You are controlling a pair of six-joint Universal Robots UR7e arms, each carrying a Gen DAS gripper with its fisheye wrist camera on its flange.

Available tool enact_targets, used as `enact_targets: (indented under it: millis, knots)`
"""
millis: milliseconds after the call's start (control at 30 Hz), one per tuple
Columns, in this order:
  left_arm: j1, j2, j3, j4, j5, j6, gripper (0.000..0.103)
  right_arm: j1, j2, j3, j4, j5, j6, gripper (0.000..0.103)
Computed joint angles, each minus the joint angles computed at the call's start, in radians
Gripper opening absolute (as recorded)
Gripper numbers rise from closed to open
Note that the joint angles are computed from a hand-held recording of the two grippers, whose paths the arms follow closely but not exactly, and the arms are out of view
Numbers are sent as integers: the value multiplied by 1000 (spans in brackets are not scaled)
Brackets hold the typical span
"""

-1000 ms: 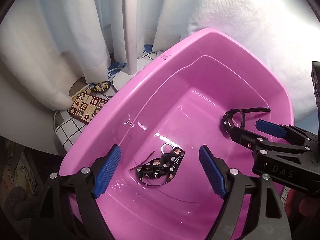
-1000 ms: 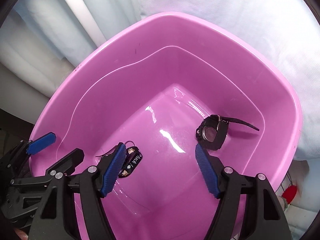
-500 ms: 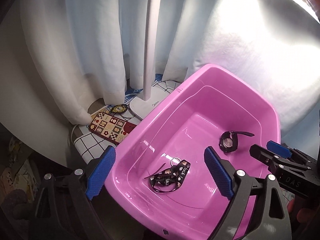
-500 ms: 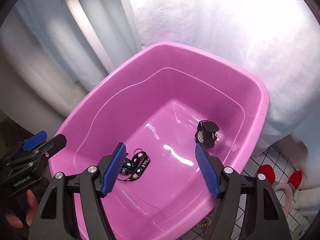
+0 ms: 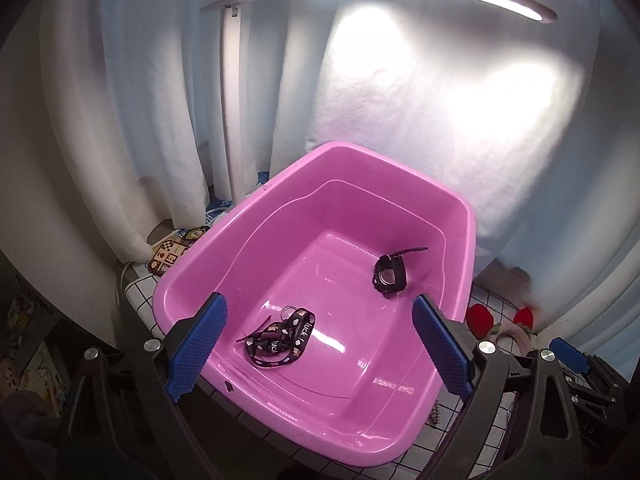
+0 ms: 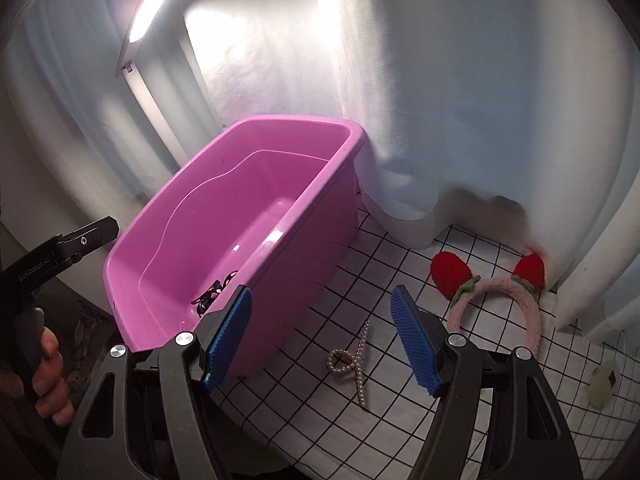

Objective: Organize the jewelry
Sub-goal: 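Withdraw both tools from the tub back over the table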

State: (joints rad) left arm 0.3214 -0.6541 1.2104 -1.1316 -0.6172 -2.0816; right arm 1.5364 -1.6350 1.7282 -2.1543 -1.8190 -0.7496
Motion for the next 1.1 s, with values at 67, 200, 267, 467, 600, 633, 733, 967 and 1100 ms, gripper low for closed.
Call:
enact_targets:
  millis: [67, 200, 267, 467, 600, 633, 733, 967, 1100]
  knots:
    - [-7, 35, -38, -19, 7, 39, 92, -53, -39, -12, 8, 11, -17, 69]
    - [-23, 111, -115, -62, 18, 128, 93, -166, -109, -46, 1, 17, -60, 69]
    - [-30, 151, -152, -94, 19, 181, 93, -217, -132, -70, 0, 23, -63, 69]
    - [-42, 264, -252, -212, -1, 334, 93, -352, -183, -137, 19, 58, -68, 69]
    - [-44, 336, -317, -276, -40, 411, 93, -433, -214, -161, 53, 97, -90, 69]
    - [-46, 357, -339, -278, -51, 420, 93, -452, -220, -166, 64, 109, -98, 69]
    - [-47, 402, -385, -296, -81, 444, 93, -500, -240, -165, 83, 136, -126, 69]
    - [-44, 463, -434, -257, -153, 408, 93, -591, -261, -142, 150, 196, -197, 69]
    - [-38, 458, -399, -244, -197, 370, 93, -618, -265, -111, 148, 195, -230, 69]
